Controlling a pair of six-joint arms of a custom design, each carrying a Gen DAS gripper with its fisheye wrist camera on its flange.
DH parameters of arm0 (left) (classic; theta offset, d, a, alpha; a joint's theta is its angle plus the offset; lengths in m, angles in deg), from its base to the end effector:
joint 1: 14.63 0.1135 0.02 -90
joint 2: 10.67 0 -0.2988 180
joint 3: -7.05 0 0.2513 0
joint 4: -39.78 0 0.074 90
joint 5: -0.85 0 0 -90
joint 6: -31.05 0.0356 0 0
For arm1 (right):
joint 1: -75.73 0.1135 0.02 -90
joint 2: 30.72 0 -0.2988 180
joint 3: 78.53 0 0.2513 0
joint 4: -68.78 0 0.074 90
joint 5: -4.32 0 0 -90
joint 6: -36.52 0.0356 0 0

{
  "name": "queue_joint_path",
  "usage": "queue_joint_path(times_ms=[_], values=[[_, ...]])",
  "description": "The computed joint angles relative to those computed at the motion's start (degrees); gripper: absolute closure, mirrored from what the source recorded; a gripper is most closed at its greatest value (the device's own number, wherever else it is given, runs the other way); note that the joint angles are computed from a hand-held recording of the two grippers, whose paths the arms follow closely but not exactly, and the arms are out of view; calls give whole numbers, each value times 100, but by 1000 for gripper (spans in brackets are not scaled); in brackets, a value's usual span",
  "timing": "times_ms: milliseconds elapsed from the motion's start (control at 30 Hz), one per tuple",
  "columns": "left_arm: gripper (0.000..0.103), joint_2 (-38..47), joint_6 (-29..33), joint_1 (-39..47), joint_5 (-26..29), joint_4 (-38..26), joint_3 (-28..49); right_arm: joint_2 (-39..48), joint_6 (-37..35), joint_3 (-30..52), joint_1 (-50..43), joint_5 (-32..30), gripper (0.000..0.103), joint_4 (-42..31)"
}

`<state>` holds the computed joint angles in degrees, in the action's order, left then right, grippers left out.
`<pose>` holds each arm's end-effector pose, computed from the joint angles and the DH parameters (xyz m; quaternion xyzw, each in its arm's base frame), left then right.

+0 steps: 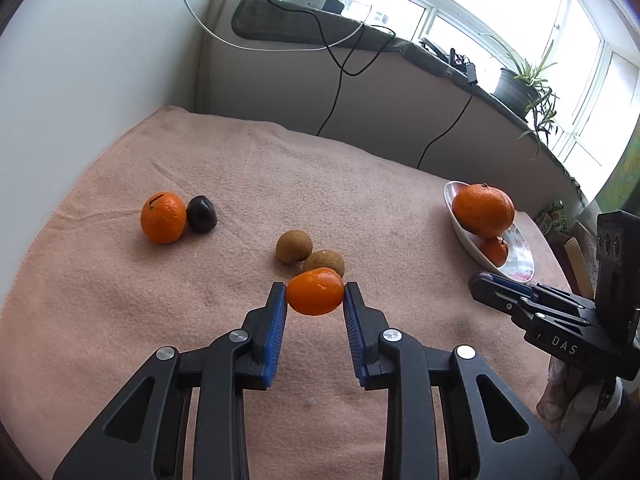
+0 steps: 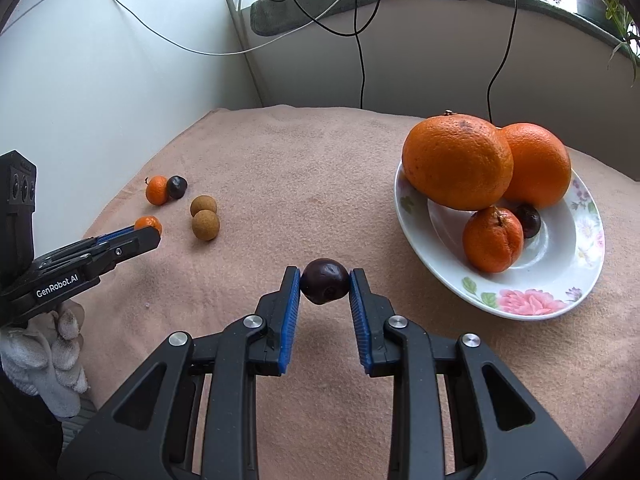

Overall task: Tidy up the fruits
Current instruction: 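Carry the kumquat and cherry to the plate with both tools and release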

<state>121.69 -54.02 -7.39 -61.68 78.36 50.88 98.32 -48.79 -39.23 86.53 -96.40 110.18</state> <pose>0.2954 0.0210 0.0022 0.0629 0.9141 -0.1866 0.3544 0.2756 0.0593 0.0129 -0.0828 0.9275 0.1342 0.3390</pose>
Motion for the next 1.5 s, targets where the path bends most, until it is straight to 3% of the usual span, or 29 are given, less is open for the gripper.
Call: queue_joint_path(times_ms=[467, 867, 1500], values=[[76, -306, -309, -1090, -125, 143, -167, -502, -332, -755, -980, -309, 77, 525], [76, -382, -593, -2121, -303, 58, 18, -880, -826, -702, -2258, -813, 77, -1], [76, -268, -841, -3380, -701, -554, 808, -705, -1173, -186, -2897, -1108, 77, -536]])
